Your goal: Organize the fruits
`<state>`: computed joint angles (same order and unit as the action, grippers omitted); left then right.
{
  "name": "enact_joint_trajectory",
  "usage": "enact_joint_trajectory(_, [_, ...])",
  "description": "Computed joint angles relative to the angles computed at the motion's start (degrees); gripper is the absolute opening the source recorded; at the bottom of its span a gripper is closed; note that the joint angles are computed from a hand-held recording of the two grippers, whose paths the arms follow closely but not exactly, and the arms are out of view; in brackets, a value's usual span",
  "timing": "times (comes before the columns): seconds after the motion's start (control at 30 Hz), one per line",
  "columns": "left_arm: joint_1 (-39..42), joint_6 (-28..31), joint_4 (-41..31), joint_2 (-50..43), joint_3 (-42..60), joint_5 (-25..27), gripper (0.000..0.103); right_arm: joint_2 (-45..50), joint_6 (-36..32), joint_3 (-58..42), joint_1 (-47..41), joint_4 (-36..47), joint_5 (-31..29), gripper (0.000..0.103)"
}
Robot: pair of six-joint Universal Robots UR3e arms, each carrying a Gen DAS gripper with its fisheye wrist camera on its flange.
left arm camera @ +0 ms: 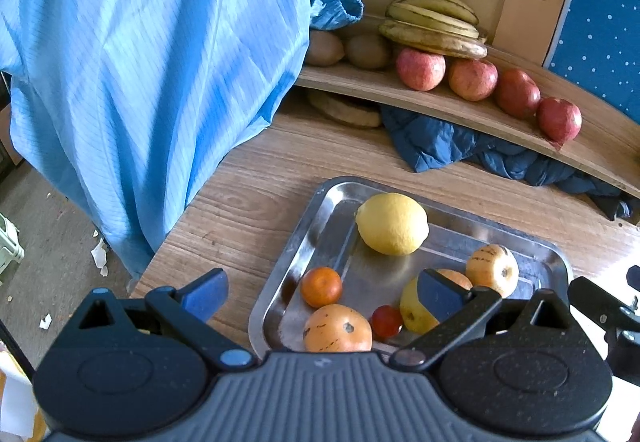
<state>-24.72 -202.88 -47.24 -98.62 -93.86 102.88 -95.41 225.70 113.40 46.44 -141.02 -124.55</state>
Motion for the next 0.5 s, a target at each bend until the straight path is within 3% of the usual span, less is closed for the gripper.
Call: enact_joint_trajectory(0.5, [3.11, 4.37, 2.8, 8.5, -9.83, -4.03, 0.102, 4.85, 10.1, -8.68, 7.36, 11.61, -5.28, 0.102])
